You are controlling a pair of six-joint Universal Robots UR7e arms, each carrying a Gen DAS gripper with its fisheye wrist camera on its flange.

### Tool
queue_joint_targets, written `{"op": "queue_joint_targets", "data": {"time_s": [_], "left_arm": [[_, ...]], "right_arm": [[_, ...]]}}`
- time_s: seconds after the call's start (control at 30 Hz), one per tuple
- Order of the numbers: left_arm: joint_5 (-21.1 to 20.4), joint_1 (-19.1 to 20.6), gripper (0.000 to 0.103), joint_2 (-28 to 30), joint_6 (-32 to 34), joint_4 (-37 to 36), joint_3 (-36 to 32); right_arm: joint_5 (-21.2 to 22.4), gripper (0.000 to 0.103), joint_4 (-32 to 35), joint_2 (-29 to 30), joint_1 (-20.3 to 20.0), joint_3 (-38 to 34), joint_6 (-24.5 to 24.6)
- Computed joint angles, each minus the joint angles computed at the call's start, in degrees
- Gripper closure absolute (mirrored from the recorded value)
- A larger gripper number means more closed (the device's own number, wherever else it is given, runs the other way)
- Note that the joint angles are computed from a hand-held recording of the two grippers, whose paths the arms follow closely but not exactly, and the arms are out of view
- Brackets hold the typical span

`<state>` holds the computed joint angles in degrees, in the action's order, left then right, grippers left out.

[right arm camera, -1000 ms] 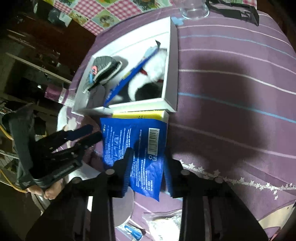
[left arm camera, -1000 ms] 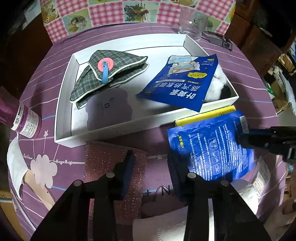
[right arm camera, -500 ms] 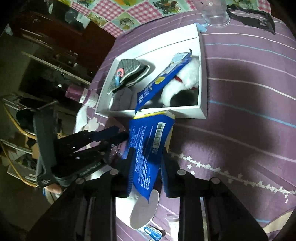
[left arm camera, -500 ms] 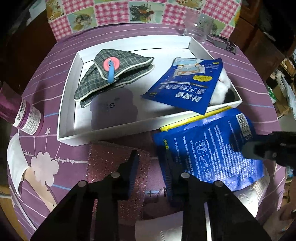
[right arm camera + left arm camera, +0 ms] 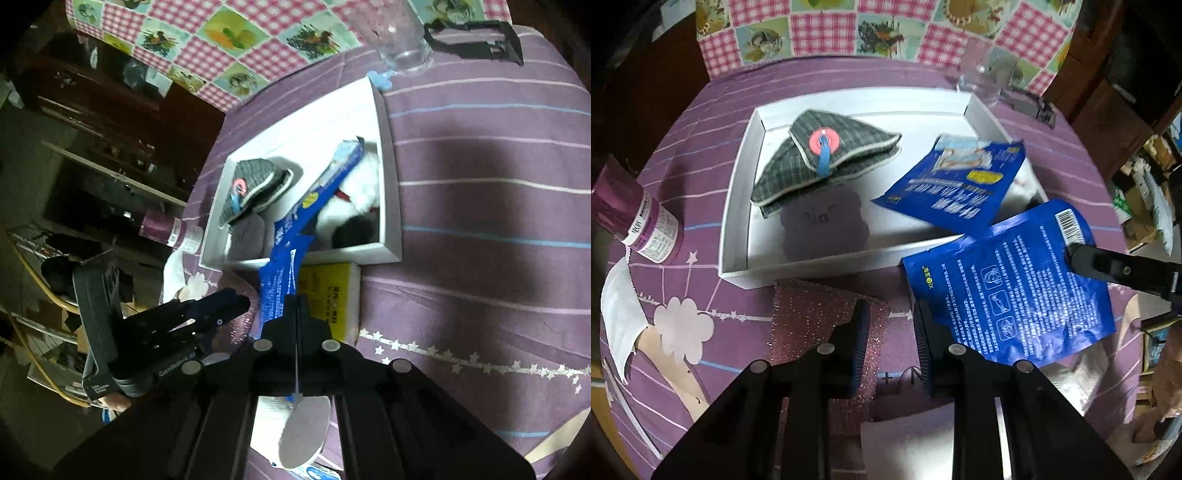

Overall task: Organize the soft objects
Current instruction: 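Grasp the pink glittery sponge with the left tool while the right lifts the large blue packet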

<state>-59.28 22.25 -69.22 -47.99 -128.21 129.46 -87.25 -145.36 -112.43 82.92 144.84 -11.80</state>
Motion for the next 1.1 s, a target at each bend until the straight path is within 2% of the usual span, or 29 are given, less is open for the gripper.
{"op": "queue_joint_targets", "data": {"time_s": [0.3, 0.37, 0.43, 0.57, 0.63, 0.73, 0.87, 0.93, 1.0, 1.1], "left_arm": [[0.47, -1.14, 0.078, -6.04, -0.62, 1.0, 0.47], [0.51, -1.05, 0.07, -7.01, -0.58, 1.26, 0.42], [0.53, -0.69, 0.049, -8.4, -0.5, 0.74, 0.89], [2.87, -1.07, 0.042, -9.29, -0.79, 3.72, 0.48], [1.49, -0.45, 0.037, -9.22, 0.06, 5.32, -0.17], [-0.94, 0.79, 0.033, -8.31, 2.5, 5.81, -0.81], [0.27, 0.16, 0.032, -6.53, 4.11, 6.84, -0.7], [1.5, -0.59, 0.032, -6.37, 4.6, 5.47, 0.44], [0.68, -0.55, 0.031, -6.35, 5.43, 3.86, 1.76], [1.28, -0.48, 0.03, -4.93, 5.36, 5.37, 2.3]], "right_arm": [[-2.15, 0.102, -3.6, -4.39, 4.8, 0.53, 4.4], [-3.56, 0.102, -4.63, -4.9, 6.66, 0.55, 5.34], [-4.75, 0.102, -5.58, -5.21, 8.21, 0.61, 6.31], [-7.82, 0.102, -8.01, -5.29, 11.26, 0.75, 8.07], [-8.34, 0.102, -8.59, -5.64, 12.09, 0.84, 8.56], [-11.0, 0.102, -9.88, -5.28, 14.06, 0.88, 9.45], [-12.92, 0.102, -10.79, -4.77, 16.0, 0.73, 9.88], [-12.79, 0.102, -10.79, -4.89, 16.07, 0.78, 9.7], [-11.85, 0.102, -10.58, -5.06, 15.71, 0.83, 9.49], [-11.59, 0.102, -10.75, -4.45, 15.2, 0.82, 9.66]]}}
